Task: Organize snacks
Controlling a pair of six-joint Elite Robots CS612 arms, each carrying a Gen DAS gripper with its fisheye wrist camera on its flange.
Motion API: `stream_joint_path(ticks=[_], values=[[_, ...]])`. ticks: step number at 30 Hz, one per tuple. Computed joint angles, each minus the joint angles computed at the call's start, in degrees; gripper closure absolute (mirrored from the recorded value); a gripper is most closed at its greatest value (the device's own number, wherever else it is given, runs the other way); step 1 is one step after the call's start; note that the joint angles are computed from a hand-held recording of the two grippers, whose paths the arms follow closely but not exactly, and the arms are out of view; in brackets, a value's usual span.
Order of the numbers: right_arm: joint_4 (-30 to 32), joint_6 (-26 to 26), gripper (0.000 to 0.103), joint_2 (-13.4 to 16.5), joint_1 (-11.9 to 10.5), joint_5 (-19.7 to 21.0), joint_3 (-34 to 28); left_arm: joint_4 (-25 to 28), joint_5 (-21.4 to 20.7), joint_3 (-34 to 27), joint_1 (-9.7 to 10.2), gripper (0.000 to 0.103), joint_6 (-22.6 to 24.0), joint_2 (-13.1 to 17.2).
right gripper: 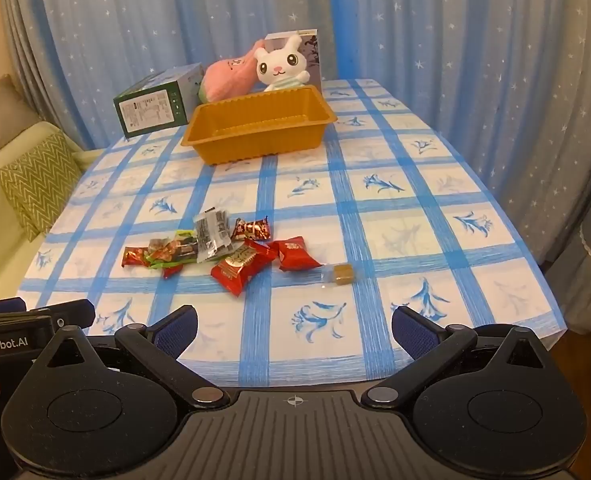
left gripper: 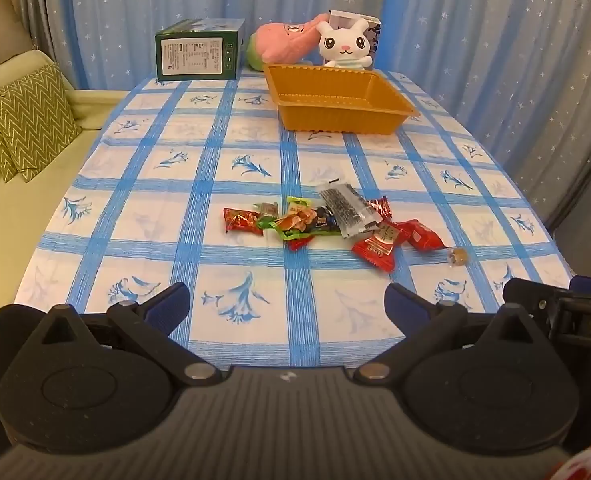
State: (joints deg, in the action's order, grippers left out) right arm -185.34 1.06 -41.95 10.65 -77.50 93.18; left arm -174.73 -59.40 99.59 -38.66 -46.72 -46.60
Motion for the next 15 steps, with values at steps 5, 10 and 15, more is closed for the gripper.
stream_joint_path(ticks=[5,10,15], values=[[0.54,-0.15,0.000,-0.07,0.01,-0.14,0.00,0.33,0.71,-0.14,-0.11,0.000,0.36,0.03],[0.39,-0.41,0.000,-0.27,0.02,-0.20,0.20,-0.38,0.86,-0.24,-0.44,0.000,0.35,0.65],[0.02,-0.46,0.000,-0.17,0.06,-0.57,0.16,-0.42,0.80,-0.16,-0.45,0.000,0.32,0.45]])
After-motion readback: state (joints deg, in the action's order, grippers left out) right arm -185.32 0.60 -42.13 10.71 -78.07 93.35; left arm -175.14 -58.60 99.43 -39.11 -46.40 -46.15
